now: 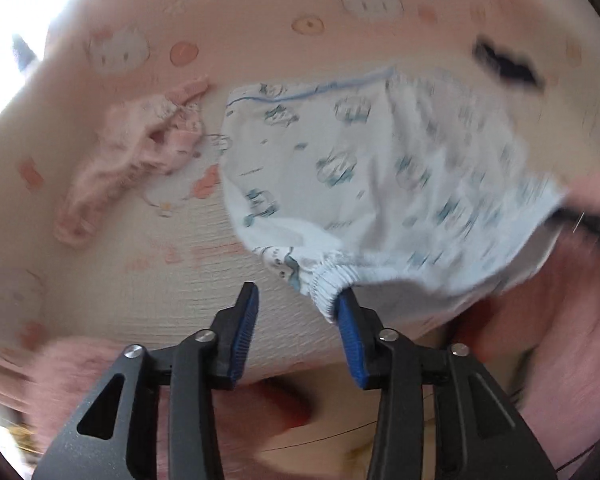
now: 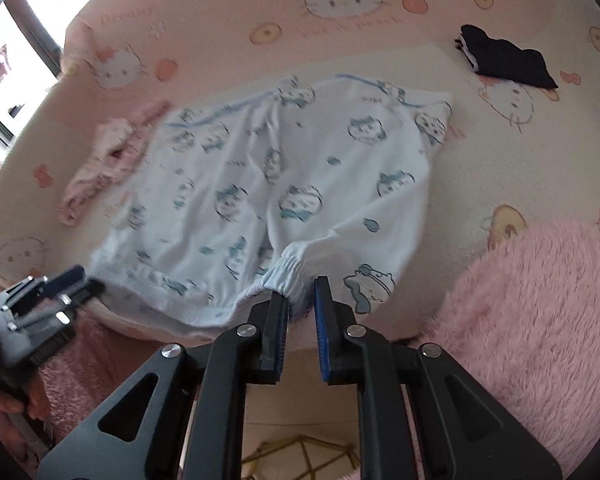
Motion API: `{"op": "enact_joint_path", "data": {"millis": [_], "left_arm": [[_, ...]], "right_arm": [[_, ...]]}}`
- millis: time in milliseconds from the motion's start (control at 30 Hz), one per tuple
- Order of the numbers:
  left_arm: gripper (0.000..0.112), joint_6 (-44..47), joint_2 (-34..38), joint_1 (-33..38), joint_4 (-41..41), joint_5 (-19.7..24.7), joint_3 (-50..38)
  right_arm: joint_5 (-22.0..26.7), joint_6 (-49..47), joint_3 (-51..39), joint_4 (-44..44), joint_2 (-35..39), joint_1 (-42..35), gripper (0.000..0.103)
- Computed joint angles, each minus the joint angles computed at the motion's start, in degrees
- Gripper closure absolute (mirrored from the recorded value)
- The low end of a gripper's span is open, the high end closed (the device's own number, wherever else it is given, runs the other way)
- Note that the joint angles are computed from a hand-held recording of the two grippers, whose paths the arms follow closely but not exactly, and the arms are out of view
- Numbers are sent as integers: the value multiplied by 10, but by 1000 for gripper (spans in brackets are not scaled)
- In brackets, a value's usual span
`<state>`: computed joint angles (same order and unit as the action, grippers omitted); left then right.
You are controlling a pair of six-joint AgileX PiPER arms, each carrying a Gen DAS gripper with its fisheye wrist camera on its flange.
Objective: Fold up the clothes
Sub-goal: 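Hold the pants hem with both grippers and spread it flat on the sofa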
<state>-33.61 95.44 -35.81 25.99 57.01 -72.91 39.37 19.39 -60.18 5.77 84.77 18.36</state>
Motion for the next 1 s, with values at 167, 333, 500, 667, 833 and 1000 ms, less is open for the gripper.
{"op": "enact_joint_path", "data": {"millis": [167,333,500,667,833,1000], "left_arm": [[67,124,15,-15,-18,-2,-29],[65,282,85,26,-194,9,-89],[65,313,102,45,-260,-2,-105],[69,240,104,30,-203,-43,-98],[107,82,83,44,-100,-44,-90],[107,38,21,63,-56,-17,-88]], "right_arm": [[-33,-70,17,72,-16,-24,91],[-37,-116,13,102,-12,-20,91],[-56,-159,34,158,-33,-41,91],[-72,-203,50,222,-48,-66,91],[-4,-91,1,88,9,-19,85],[84,-10,-48,-17,81,34,83]]}}
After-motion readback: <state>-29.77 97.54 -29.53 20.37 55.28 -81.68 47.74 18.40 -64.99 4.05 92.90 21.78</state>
